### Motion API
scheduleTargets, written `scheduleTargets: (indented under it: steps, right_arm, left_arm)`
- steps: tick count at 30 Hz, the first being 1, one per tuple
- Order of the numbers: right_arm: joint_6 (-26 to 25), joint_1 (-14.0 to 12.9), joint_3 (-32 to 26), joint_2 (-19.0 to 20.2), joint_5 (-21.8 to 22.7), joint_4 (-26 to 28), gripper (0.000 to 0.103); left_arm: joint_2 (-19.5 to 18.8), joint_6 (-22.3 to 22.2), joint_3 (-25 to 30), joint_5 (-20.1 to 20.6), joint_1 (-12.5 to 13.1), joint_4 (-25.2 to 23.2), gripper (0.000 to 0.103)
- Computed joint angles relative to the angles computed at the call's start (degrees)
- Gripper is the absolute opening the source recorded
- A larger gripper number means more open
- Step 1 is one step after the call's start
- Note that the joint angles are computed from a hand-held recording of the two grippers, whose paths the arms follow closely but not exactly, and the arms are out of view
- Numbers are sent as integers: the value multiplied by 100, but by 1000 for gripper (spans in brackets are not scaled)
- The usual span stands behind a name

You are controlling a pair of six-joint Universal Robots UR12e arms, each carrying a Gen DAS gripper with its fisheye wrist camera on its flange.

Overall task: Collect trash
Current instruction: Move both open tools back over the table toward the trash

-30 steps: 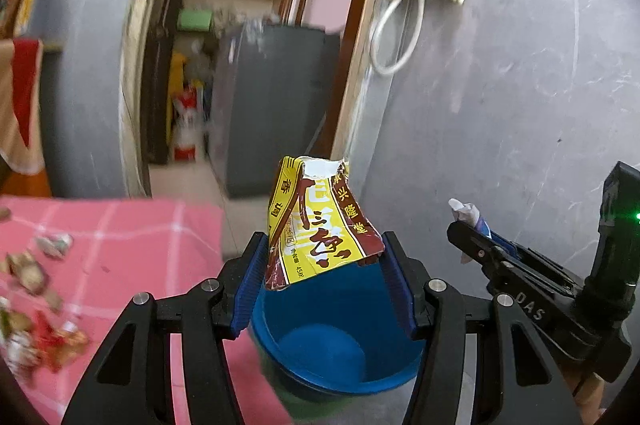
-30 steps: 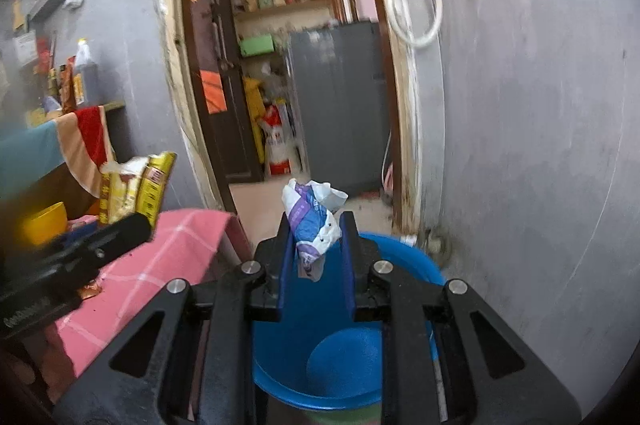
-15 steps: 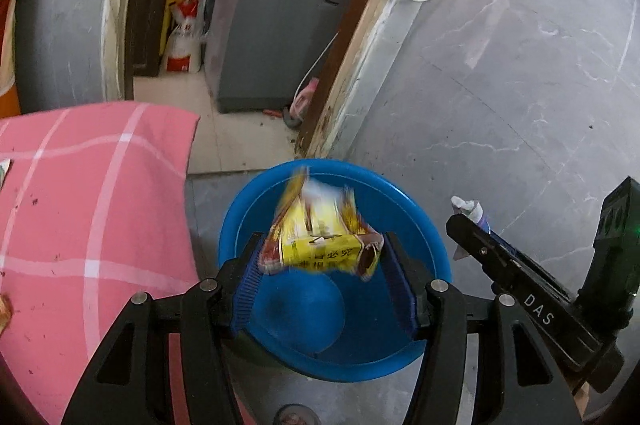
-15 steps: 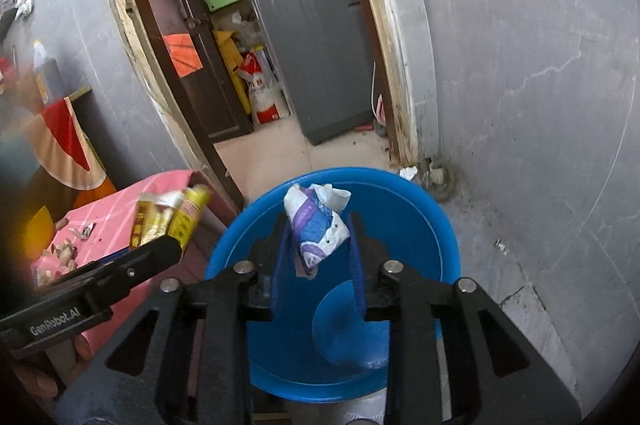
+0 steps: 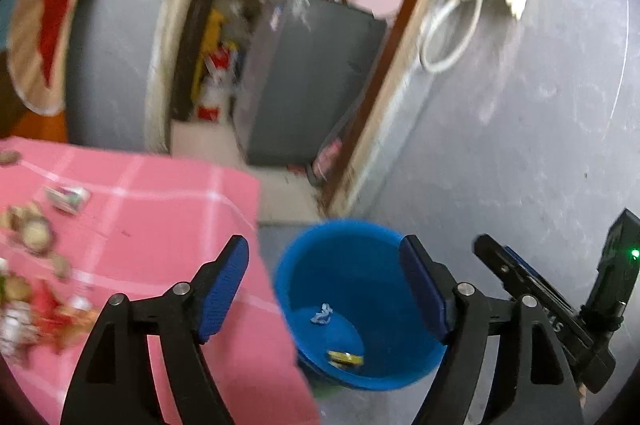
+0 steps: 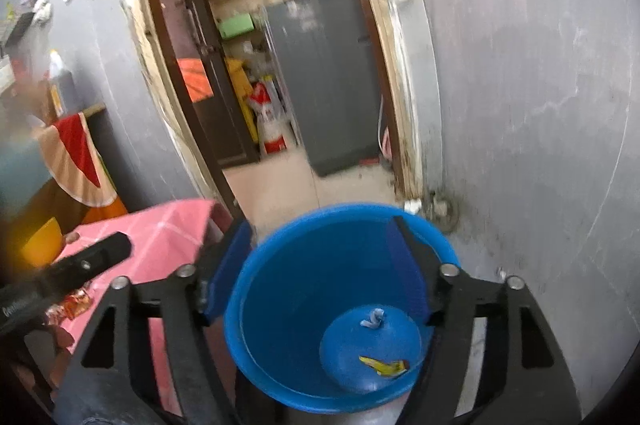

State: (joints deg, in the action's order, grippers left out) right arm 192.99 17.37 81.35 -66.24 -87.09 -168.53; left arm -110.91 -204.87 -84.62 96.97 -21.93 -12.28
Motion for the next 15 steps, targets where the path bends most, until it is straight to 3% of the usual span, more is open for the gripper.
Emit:
scheduleTargets:
  steps: [1,3,5,15]
  right_arm:
    - [-29,26,9,-3,-32,-129,85]
    - [-121,93,48,-15,-80,-475,94]
    - [-205,157,76,-16,-82,-794,100]
    - [-580,515,126,35,176,-2124,103]
  left_arm:
    - [61,25,-81,115,-8,95,75]
    - [180,78,-245,405,-31,318,92]
    - [311,167,-472,865,-68,783,98]
    - [764,904,-1206,2221,-233,1947,101]
